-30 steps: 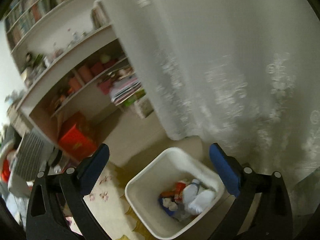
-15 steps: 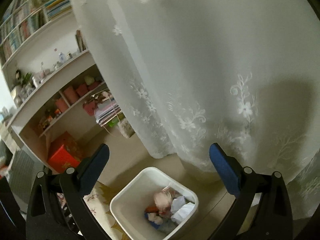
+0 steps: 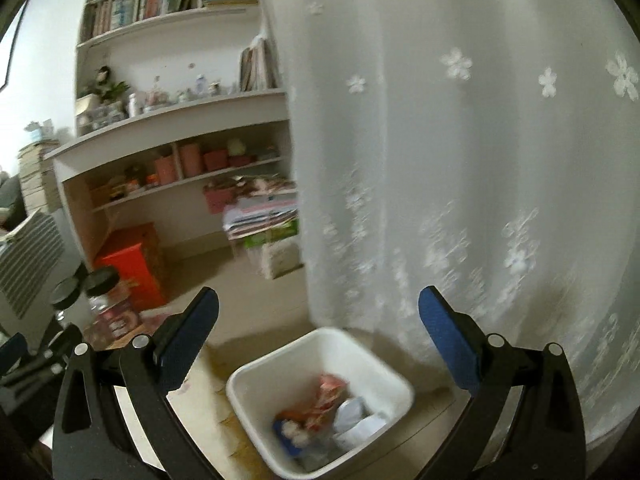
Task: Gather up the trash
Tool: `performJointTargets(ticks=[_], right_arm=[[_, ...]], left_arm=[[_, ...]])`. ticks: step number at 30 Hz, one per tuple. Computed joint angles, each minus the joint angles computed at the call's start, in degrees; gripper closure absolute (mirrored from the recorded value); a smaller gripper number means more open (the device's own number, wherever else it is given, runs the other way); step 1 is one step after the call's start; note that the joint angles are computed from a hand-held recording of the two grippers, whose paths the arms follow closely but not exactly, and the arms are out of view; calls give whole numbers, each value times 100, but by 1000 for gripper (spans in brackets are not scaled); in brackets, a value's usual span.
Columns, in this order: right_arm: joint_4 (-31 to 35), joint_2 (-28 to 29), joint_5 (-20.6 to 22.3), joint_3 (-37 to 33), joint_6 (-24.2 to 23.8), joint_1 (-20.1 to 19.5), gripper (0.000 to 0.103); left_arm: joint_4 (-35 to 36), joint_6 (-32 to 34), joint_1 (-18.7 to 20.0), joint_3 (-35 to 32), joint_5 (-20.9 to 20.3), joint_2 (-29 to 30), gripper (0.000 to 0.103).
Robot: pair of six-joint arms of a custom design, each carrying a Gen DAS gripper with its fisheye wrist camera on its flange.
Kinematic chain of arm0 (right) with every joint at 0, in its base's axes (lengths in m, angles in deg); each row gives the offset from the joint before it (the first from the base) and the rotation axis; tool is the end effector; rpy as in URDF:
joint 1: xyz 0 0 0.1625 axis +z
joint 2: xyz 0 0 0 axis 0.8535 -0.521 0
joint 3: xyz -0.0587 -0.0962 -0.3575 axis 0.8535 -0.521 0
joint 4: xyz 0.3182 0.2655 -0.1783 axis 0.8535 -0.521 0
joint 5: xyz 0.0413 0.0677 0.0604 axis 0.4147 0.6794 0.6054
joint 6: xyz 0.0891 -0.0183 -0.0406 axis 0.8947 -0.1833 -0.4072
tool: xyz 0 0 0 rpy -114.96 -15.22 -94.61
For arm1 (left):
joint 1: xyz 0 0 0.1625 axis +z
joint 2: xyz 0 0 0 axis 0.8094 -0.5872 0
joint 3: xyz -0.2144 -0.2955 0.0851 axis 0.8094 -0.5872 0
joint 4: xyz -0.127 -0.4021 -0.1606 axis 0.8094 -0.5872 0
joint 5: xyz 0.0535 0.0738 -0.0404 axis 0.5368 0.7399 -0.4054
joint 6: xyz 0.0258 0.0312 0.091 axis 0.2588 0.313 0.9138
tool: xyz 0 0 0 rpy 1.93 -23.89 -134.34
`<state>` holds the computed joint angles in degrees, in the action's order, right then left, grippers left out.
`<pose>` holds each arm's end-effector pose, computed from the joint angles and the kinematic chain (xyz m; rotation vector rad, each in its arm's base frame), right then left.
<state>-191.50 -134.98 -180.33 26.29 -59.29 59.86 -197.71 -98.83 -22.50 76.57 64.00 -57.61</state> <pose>0.2943 -0.4436 0.2730 0.0379 -1.8718 1.4843 -0.3583 -0.4826 0.2348 0.5155 2.1238 -1.1926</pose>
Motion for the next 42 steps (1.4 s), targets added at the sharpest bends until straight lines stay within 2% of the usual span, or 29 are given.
performJointTargets(ticks=[8, 13, 18, 23, 26, 35, 42], right_arm=[[720, 325, 288, 93, 521, 231, 7], [580, 676, 577, -8, 186, 367, 7], [485, 930, 722, -124, -32, 475, 7], [562, 1002, 701, -169, -22, 498, 7], [595, 1007, 682, -190, 12, 497, 7], [494, 1018, 647, -198, -31, 492, 7], [465, 1032, 549, -233, -27, 503, 7]], left_arm=[[551, -794, 41, 892, 494, -1127, 7], [1202, -1405, 134, 1106, 598, -1589, 7], [1296, -1483, 190, 1196, 662, -1707, 7], [692, -983, 232, 1278, 602, -1638, 7], [666, -963, 264, 1272, 519, -1609, 8], [658, -1027, 220, 1280, 498, -1596, 8], [1018, -1402, 129, 1267, 489, -1693, 7]])
